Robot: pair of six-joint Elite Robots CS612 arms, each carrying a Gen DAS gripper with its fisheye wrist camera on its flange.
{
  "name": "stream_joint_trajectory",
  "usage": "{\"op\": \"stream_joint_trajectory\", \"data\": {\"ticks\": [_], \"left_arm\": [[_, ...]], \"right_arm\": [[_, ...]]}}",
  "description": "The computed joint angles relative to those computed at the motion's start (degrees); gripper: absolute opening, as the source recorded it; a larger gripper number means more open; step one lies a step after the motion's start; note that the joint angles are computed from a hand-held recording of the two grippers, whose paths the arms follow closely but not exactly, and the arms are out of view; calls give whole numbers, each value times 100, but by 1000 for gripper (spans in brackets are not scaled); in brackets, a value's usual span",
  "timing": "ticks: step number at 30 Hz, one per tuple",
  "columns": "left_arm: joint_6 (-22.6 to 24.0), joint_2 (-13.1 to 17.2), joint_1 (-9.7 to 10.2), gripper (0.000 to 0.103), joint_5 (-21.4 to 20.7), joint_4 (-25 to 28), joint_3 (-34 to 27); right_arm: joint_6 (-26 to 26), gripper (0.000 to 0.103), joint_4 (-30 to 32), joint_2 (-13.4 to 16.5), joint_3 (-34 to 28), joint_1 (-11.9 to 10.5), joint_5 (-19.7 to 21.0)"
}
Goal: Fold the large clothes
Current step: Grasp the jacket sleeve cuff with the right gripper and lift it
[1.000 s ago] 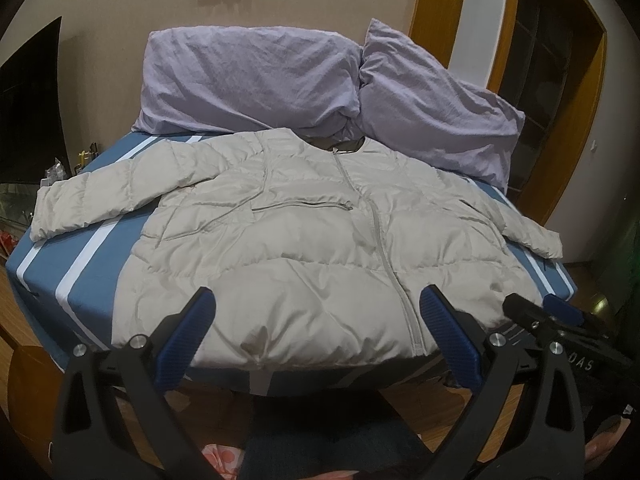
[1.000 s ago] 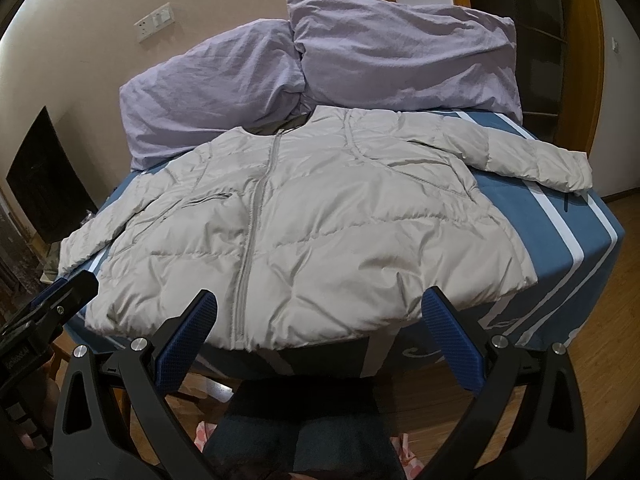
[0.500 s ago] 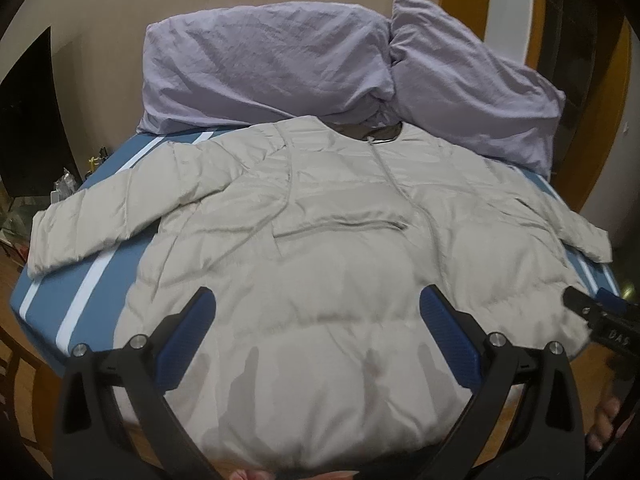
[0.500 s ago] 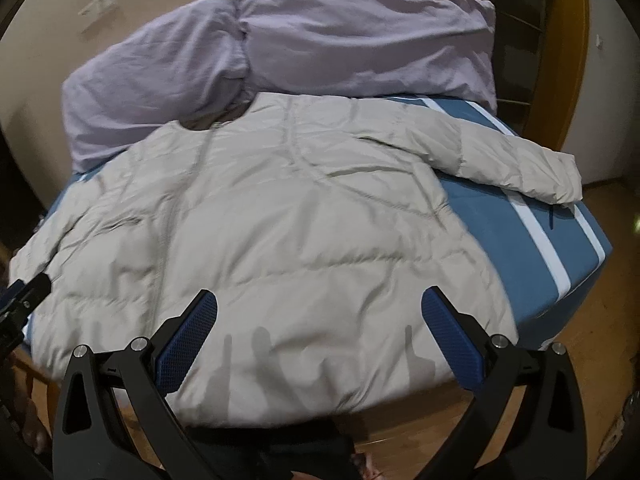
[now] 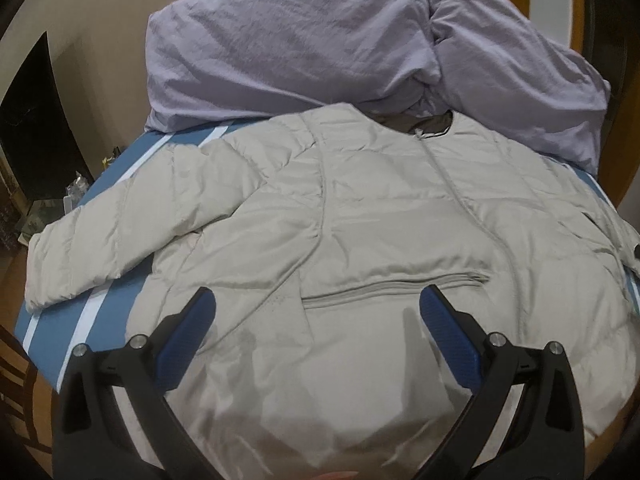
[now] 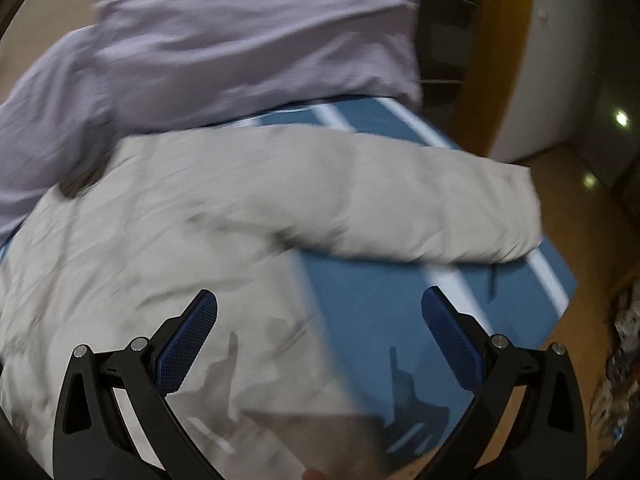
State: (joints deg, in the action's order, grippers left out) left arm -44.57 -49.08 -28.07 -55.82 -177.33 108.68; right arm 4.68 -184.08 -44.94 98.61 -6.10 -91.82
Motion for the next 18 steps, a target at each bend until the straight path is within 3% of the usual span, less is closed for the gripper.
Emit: {"op": "stream_joint_trajectory", "data": {"ticks": [4,9,18], "left_arm": [[-65,101,94,101,-278,97,-84],[-49,179,104,101,-280,-1,-107],[-42,244,137,101,-368,-90,-125]], "right_arm": [[446,102,475,195,-433,-201,-399],[1072,102,792,355,-728,-516,-476],[1968,88,1097,496,-953,-876,-146]]}}
